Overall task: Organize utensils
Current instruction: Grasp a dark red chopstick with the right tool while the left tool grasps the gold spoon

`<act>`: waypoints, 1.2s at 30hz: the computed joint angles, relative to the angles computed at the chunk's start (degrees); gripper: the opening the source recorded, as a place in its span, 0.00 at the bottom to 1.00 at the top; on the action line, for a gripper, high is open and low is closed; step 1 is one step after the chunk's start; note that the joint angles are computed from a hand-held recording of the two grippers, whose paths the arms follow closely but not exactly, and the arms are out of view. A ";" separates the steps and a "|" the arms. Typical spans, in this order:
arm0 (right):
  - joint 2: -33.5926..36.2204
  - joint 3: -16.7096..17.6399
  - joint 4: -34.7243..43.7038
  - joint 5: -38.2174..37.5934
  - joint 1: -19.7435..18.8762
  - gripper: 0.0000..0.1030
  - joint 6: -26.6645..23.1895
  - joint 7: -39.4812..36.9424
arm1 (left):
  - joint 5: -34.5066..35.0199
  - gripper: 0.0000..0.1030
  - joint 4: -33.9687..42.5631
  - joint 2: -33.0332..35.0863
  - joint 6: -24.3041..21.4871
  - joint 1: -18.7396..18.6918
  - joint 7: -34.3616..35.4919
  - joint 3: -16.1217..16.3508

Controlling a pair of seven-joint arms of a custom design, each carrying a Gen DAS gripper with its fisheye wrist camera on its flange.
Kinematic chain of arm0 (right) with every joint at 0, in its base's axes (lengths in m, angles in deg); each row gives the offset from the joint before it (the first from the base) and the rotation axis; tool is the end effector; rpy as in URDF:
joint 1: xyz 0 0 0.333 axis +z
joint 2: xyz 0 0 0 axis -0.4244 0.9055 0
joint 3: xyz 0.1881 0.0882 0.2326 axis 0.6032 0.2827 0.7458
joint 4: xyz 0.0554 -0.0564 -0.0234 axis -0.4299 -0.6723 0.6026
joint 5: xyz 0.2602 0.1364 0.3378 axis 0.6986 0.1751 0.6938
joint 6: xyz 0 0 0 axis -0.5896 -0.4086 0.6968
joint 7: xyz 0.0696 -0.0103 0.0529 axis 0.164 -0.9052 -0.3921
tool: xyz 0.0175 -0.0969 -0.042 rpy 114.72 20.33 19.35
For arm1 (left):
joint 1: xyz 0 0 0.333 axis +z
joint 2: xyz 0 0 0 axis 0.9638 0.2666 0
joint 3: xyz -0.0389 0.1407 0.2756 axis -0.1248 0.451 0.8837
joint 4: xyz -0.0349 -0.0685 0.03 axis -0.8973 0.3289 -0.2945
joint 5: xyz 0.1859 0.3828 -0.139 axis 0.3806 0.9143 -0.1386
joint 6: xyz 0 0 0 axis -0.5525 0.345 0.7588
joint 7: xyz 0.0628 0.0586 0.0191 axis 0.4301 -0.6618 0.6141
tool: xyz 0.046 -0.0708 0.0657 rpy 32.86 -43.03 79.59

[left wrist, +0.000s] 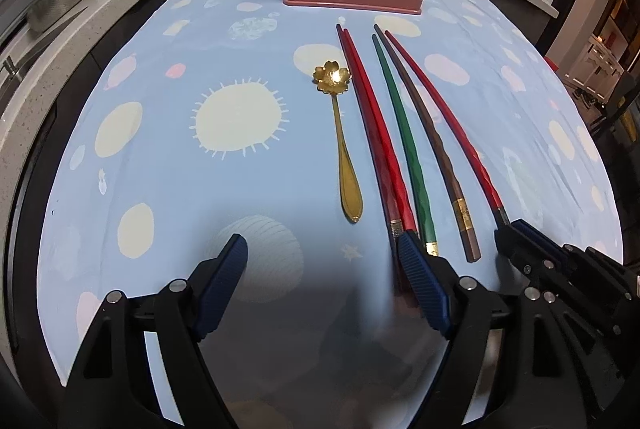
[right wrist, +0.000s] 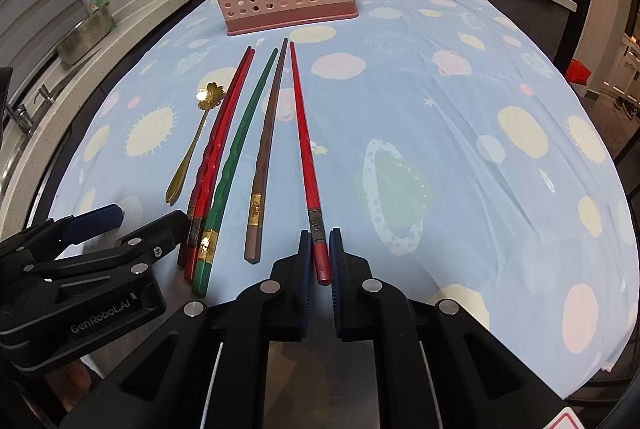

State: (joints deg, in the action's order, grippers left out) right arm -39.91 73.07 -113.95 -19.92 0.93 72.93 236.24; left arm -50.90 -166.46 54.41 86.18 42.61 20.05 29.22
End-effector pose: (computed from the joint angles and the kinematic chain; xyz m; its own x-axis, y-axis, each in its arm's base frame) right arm 0.5085 0.3543 0.3882 -0.3194 -0.9376 -0.1372 -0.7771 0.3421 -0.5284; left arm 0.5848 -0.4999 0.3988 -0.4237 -0.9050 0.0382 -0.7998 0.3540 -0.4848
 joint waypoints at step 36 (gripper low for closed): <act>0.15 -0.18 0.15 0.75 -0.19 0.08 0.65 -0.44 | -8.40 0.10 2.41 2.44 3.68 2.66 8.32 -2.19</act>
